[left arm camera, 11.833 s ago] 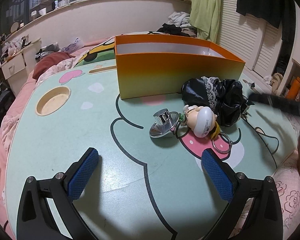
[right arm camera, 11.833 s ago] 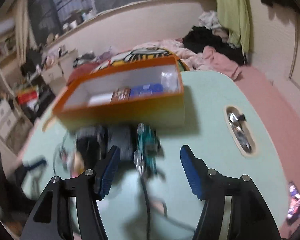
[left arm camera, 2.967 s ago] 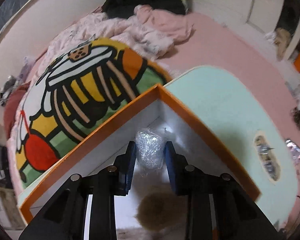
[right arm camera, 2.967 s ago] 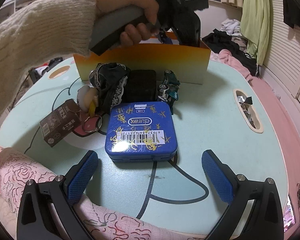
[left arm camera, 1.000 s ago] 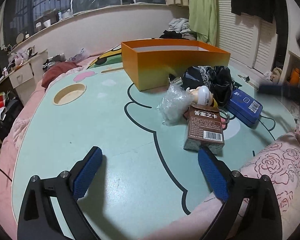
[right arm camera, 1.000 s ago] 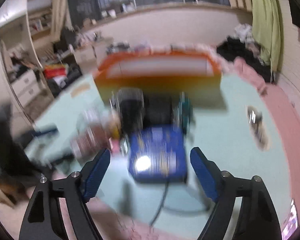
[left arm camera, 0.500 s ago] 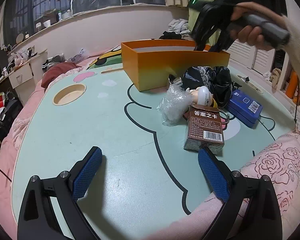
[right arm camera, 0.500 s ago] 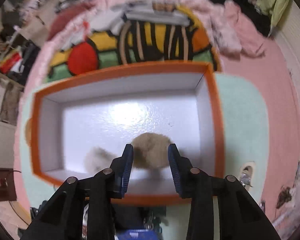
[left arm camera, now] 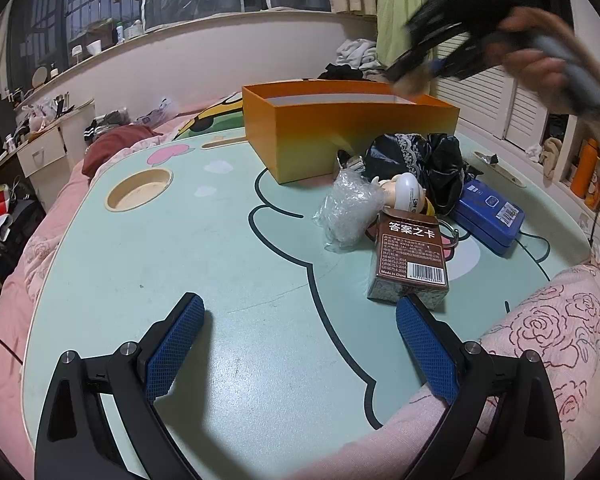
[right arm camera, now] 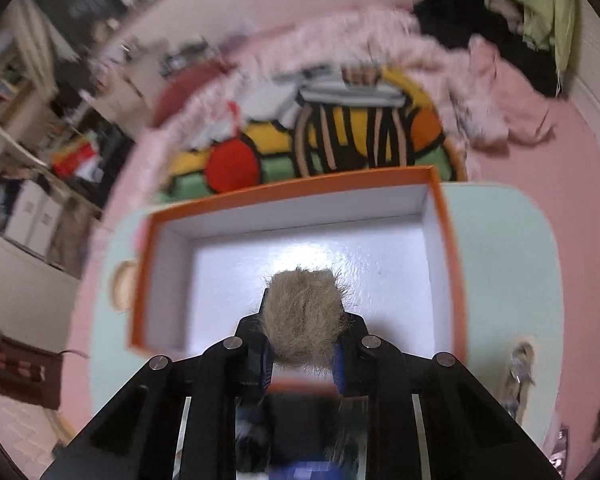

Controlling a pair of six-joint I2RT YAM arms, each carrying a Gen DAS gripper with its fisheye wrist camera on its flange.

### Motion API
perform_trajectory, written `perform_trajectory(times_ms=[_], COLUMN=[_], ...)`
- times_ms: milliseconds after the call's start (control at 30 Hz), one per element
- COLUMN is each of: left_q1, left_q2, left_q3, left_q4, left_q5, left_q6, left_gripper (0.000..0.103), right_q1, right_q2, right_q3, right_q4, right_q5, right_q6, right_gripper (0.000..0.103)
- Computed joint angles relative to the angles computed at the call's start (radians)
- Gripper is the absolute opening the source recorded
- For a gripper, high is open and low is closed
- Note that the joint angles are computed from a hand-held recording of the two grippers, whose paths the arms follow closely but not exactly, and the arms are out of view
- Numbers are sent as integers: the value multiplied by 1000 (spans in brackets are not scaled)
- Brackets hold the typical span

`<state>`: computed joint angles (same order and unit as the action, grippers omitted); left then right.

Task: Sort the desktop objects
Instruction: 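Place the grey fur ball on the table beside the blue tin, right gripper, then reach into the orange box and grasp the white fluffy pompom, left gripper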

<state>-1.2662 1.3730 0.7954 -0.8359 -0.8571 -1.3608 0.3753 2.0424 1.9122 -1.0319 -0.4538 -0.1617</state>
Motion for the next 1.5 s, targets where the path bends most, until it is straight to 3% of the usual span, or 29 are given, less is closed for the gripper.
perform_trajectory(times_ms=[133,200,333,433,567,633,700,733,833,1033,1067,1100,1133,1200,1233,1267,1500], left_q1=[0,0,-2,-3,-1,-1,-1,-1,-1,-1,-1,-2,-2,-1,1,0,-2], left_q2=[0,1,2,1,2,1,3,4,3,1,4,4,4,4,3,1,11], left_q3=[-1,0,1,1,2,0,2,3,2,-1,2,4,4,4,2,1,12], left_q4=[1,1,-4,-4,-3,-1,-3,-2,-3,0,-3,-6,-6,-7,-5,-5,-11], left_q5=[0,0,-1,-1,-1,-1,-1,-1,-1,-2,-3,-3,-2,-3,-3,-3,-1], left_q6=[1,0,-4,-4,-3,-2,-3,-2,-4,-2,-2,-3,-4,-3,-1,-4,-8], left_gripper=[97,97,97,97,97,97,97,97,97,97,97,97,97,97,97,97,97], right_q1=[-56,-103,-173,-177,-152,-147,-170,-185,-204,-243,-230,-220,-211,-150,-95,-83,-96], right_q2=[-216,-250,-221,-251,-277,-331,-411,-454,-546,-672,-686,-745,-808,-859,-862,-859,-832], right_q3=[-281,-396,-523,-631,-656,-727,-802,-846,-935,-1113,-1151,-1226,-1292,-1365,-1382,-1390,-1381], right_q4=[117,162,206,324,408,525,589,627,643,612,632,712,763,839,872,890,898], right_q5=[-23,-9,-106,-175,-214,-230,-254,-251,-164,-99,-71,-49,-19,67,152,165,148], right_q6=[-53,-70,-37,5,49,101,129,133,78,-54,-70,-73,-76,-75,-77,-83,-95], right_gripper=[22,22,23,25,28,42,71,74,75,80,84,98,103,103,103,103,103])
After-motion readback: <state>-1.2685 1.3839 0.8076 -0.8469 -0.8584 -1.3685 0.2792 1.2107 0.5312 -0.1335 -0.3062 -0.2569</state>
